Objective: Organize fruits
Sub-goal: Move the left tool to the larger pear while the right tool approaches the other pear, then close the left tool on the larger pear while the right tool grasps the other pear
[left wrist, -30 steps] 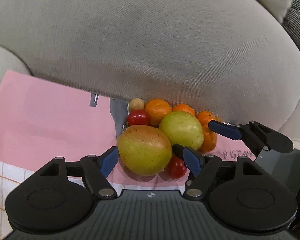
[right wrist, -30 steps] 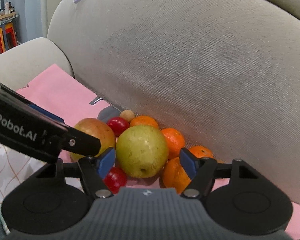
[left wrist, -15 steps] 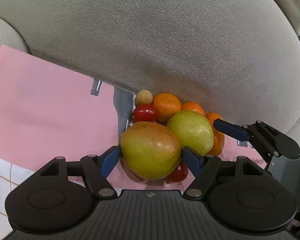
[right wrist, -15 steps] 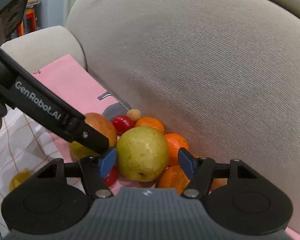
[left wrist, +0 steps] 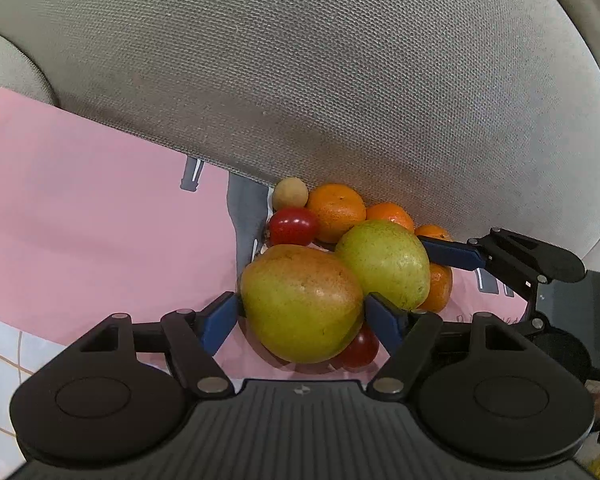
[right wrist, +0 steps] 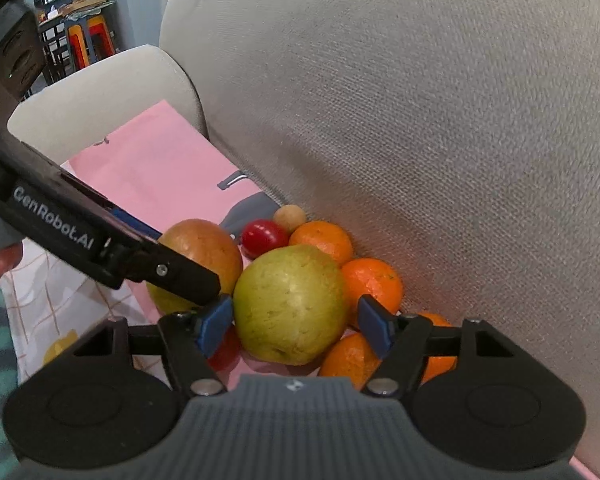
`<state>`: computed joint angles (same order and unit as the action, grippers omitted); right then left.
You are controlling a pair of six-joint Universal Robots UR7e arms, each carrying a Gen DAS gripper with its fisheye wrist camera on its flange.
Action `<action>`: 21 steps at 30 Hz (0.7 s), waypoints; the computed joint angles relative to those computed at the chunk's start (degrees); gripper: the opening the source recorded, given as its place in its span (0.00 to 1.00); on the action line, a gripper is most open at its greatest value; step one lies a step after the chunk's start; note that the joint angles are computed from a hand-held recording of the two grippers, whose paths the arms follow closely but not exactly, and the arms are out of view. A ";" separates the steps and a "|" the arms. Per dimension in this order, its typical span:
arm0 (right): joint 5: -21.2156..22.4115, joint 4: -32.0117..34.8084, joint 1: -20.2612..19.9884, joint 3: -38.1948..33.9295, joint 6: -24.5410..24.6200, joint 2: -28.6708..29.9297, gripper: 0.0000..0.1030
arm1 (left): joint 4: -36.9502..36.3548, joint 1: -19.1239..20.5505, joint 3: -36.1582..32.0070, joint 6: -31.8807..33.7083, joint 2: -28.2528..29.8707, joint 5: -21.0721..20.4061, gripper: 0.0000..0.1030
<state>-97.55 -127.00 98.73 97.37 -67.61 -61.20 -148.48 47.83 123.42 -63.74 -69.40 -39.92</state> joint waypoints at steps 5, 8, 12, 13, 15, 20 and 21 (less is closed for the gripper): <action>-0.44 0.36 0.30 0.06 -1.16 -0.15 0.61 | -0.37 -0.15 0.10 -0.07 -0.08 0.16 0.76; -0.22 -1.02 0.17 0.88 0.22 -0.65 0.60 | -0.22 -0.70 0.20 -0.63 0.06 1.09 0.75; -0.60 -4.69 0.42 3.24 1.13 -1.81 0.60 | 1.73 -2.10 0.50 -1.91 0.07 3.02 0.75; -0.47 -4.82 0.42 3.54 1.70 -2.22 0.60 | 2.65 -2.65 0.65 -2.78 -0.18 3.44 0.75; 0.47 -4.59 0.18 3.95 2.75 -3.22 0.60 | 3.21 -3.74 1.14 -4.21 -0.64 4.12 0.75; 2.16 -4.86 -0.07 5.39 5.04 -6.14 0.60 | 8.98 -6.55 1.24 -9.90 -1.97 6.05 0.75; 2.06 -4.98 -0.02 5.62 5.40 -6.66 0.60 | 10.42 -7.19 1.24 -11.42 -2.35 6.19 0.75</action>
<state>-95.49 -131.98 98.71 102.99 -62.21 -67.87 -138.06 40.64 124.67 -75.16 -71.75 -33.73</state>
